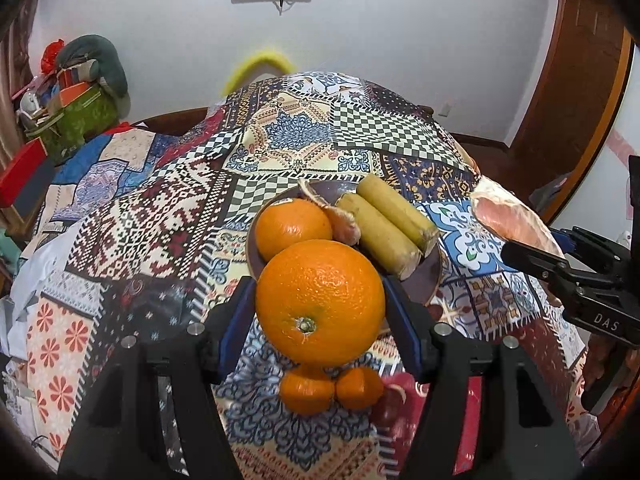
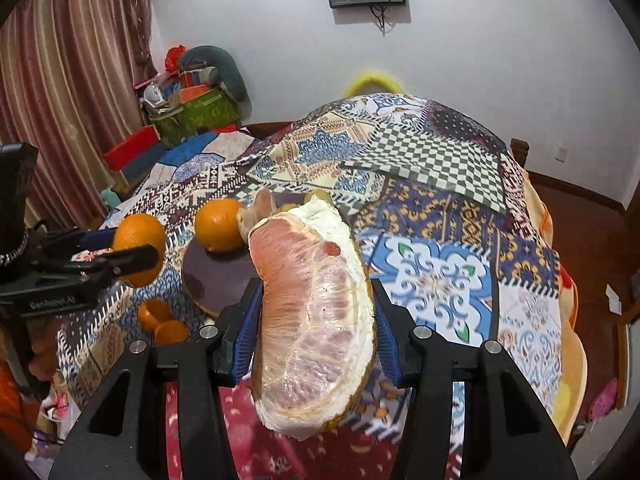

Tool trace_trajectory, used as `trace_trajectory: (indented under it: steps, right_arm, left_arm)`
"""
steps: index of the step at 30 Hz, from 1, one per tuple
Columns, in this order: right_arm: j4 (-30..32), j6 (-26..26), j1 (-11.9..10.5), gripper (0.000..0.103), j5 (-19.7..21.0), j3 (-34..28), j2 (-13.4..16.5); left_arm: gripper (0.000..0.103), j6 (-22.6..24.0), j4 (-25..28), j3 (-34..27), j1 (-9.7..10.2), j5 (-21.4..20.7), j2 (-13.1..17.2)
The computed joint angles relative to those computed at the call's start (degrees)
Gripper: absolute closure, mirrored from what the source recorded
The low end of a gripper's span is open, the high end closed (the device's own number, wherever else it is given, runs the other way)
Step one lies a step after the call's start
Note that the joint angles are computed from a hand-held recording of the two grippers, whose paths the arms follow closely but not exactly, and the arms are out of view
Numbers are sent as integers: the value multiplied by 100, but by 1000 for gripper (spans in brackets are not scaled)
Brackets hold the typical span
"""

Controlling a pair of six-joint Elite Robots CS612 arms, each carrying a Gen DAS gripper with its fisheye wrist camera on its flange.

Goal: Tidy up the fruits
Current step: 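Carry the orange and pomelo wedge over the plate with both tools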

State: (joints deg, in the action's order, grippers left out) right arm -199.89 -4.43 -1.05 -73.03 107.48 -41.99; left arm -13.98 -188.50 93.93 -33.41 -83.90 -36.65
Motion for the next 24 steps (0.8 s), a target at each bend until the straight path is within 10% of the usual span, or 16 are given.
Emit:
trace_trajectory:
  steps: [24]
  right_arm:
    - [809,-432,216,56,198,-949,401]
  left_arm:
    - [39,84,409,-646,141,-188,397]
